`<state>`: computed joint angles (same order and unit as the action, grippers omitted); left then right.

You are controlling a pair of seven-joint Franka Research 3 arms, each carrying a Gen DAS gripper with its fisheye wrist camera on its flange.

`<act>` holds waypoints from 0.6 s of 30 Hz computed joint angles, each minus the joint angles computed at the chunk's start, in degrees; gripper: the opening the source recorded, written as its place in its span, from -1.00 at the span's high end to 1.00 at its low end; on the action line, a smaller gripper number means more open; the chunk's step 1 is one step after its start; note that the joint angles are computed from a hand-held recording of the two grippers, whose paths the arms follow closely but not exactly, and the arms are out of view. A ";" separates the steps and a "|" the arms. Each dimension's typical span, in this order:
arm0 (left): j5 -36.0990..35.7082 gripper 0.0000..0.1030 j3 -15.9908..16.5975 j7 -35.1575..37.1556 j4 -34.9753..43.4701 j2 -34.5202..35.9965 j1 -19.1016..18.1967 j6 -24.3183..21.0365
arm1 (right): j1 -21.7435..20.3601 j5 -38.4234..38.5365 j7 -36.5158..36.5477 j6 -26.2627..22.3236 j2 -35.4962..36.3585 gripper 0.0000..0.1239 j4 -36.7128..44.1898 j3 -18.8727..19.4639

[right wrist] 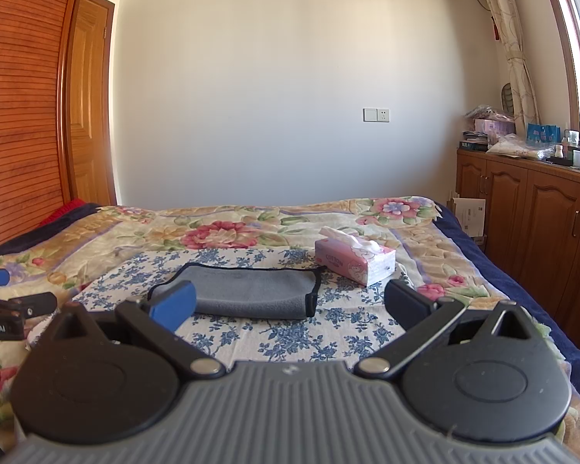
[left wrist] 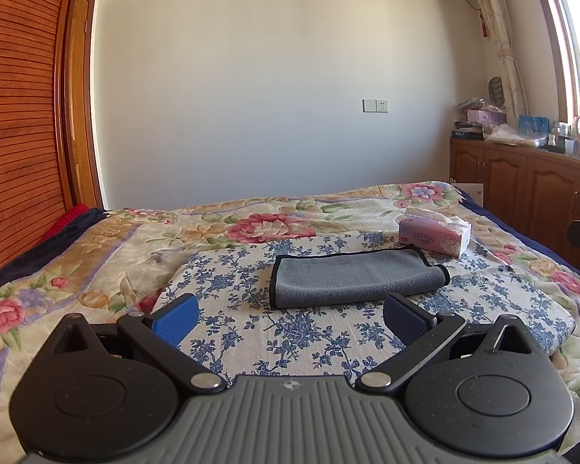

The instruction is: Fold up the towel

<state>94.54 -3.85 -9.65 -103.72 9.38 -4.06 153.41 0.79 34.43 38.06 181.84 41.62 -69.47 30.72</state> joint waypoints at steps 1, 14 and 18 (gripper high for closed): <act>-0.03 -1.00 -0.02 0.00 0.03 0.03 -0.02 -0.01 | -0.04 -0.01 -0.03 0.09 0.01 -0.66 -0.08 0.07; 0.10 -1.00 0.01 -0.13 -0.02 0.07 -0.06 0.01 | -0.23 -0.45 0.20 0.23 0.03 -0.66 -0.24 0.32; 0.13 -1.00 0.01 -0.12 -0.02 0.07 -0.06 0.01 | -0.28 -0.55 0.26 0.26 0.05 -0.66 -0.25 0.40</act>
